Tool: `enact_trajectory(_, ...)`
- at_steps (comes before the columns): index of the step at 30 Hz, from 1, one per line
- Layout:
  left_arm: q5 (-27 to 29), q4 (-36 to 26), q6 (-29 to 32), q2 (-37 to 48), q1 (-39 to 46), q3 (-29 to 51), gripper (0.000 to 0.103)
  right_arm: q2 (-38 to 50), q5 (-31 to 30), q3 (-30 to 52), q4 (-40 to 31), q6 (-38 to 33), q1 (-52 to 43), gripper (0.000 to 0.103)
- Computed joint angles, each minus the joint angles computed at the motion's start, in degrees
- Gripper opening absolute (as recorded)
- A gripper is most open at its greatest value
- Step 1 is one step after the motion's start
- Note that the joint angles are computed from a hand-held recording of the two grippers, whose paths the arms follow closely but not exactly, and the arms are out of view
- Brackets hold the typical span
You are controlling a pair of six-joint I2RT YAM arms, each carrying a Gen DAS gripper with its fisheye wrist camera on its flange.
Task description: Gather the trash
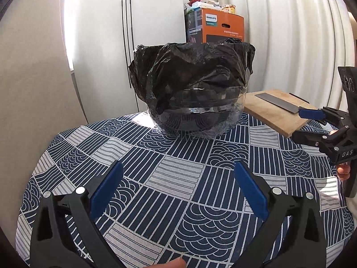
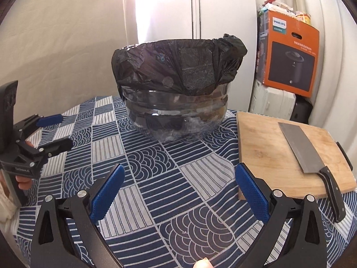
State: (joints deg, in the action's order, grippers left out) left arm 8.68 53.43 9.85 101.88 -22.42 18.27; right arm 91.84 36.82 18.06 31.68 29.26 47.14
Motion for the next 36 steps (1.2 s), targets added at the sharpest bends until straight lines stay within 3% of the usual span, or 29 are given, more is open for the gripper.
enact_trajectory(2,-2.37,3.56,-0.34,2.32,-0.96,-0.76,0.097,1.69,1.54,-1.09,2.98,0.66,0.22,0.095)
enact_trajectory(3,-3.27,2.55,-0.50,2.23,-1.33,-0.42,0.097,2.28,1.64,-1.35,3.66,1.00,0.13,0.095)
enact_trajectory(8,-1.67,3.33,-1.77,1.91,-0.03,-0.80,0.097,2.54,-0.35,-2.35,5.19,1.66,-1.39,0.095)
enact_trajectory(13,-2.68,3.01,-2.51,2.03,0.02,-0.67,0.097,4.24,2.89,0.36,0.57,2.79,0.17,0.095)
enact_trajectory(18,-2.71,5.68,-2.37,2.04,0.12,-1.95,0.097,4.18,1.87,-0.46,2.82,1.26,0.51,0.095)
enact_trajectory(36,-2.09,3.51,-0.82,2.18,-0.45,-0.88,0.097,3.67,1.25,-0.60,2.25,1.43,-0.13,0.095)
